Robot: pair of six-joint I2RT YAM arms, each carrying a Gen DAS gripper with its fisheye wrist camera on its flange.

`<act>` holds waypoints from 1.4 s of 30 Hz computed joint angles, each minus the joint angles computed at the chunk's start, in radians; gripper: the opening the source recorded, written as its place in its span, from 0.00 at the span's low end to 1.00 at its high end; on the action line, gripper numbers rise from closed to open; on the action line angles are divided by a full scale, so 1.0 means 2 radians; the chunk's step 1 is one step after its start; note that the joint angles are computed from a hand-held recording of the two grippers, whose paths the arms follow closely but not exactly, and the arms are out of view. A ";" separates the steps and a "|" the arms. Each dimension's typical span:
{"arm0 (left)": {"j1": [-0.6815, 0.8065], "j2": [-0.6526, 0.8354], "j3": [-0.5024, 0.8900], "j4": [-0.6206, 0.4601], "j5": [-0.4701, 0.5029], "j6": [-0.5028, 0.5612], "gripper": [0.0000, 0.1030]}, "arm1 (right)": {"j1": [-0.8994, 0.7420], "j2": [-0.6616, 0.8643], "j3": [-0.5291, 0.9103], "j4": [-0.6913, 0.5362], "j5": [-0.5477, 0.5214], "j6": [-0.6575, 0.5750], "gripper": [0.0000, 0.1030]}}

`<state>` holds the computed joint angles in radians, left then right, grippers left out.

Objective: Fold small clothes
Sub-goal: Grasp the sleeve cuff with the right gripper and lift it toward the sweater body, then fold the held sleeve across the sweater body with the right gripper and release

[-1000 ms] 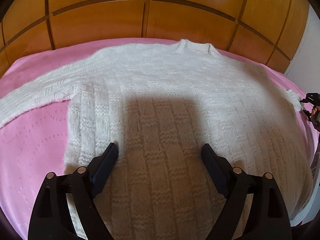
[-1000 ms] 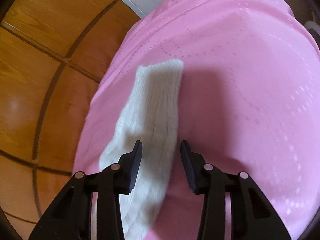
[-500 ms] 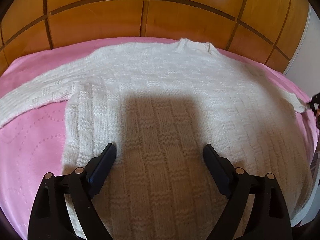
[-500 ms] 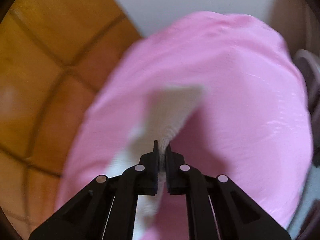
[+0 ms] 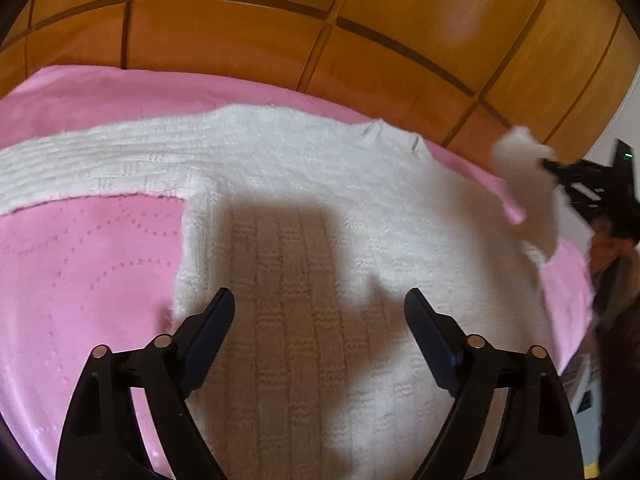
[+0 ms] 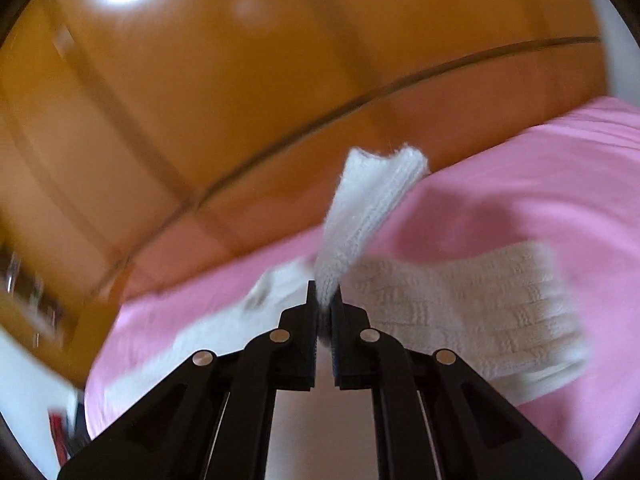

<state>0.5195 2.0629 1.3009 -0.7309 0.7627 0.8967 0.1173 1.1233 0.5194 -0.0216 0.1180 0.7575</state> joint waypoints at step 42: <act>-0.162 0.092 0.156 0.073 -0.077 -0.192 0.05 | 0.108 0.024 -0.073 -0.003 0.106 0.105 0.69</act>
<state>0.1955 2.2476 1.6124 -0.5841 0.6078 0.5118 0.3342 1.1719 0.3735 -0.0273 0.3303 0.9666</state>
